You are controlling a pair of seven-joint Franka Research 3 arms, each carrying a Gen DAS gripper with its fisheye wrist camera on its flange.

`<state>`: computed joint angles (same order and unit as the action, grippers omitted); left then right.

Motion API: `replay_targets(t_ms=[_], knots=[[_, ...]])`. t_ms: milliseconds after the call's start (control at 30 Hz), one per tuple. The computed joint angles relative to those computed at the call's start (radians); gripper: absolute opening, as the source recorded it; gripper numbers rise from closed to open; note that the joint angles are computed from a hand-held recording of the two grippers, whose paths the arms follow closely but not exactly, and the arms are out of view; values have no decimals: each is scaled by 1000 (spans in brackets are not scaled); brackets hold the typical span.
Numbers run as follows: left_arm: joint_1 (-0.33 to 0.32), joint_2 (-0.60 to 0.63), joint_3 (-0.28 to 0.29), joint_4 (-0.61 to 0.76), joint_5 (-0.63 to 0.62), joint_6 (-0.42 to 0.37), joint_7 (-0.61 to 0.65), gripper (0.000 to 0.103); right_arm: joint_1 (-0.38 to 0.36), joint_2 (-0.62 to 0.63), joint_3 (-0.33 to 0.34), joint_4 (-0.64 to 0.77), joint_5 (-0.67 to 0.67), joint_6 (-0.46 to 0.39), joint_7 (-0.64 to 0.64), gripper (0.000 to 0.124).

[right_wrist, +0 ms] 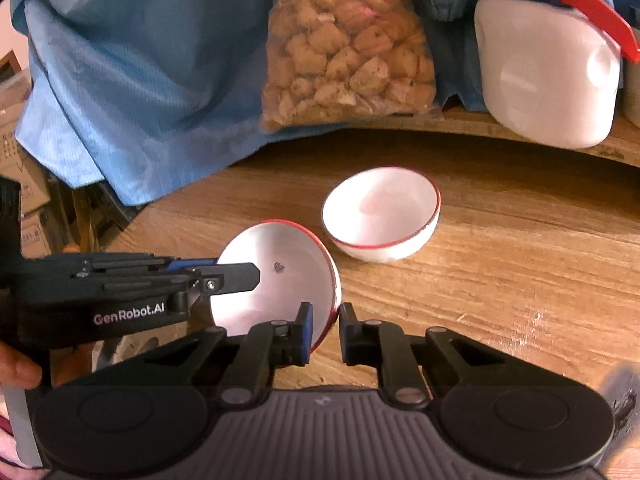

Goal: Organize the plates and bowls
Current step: 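Lift the white bowl with both tools and carry it over the steel bowl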

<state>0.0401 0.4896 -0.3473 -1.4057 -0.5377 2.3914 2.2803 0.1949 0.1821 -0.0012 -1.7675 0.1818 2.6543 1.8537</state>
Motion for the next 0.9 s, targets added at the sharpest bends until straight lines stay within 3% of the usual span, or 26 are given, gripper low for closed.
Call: replay_targets(t_ms=[467, 900], knots=[[28, -92, -14, -69, -149, 1, 84, 14, -3, -99, -3, -88, -33, 101, 50, 13], [-3, -199, 26, -172, -278, -57, 192, 12, -35, -252, 19, -241, -72, 123, 138, 13]])
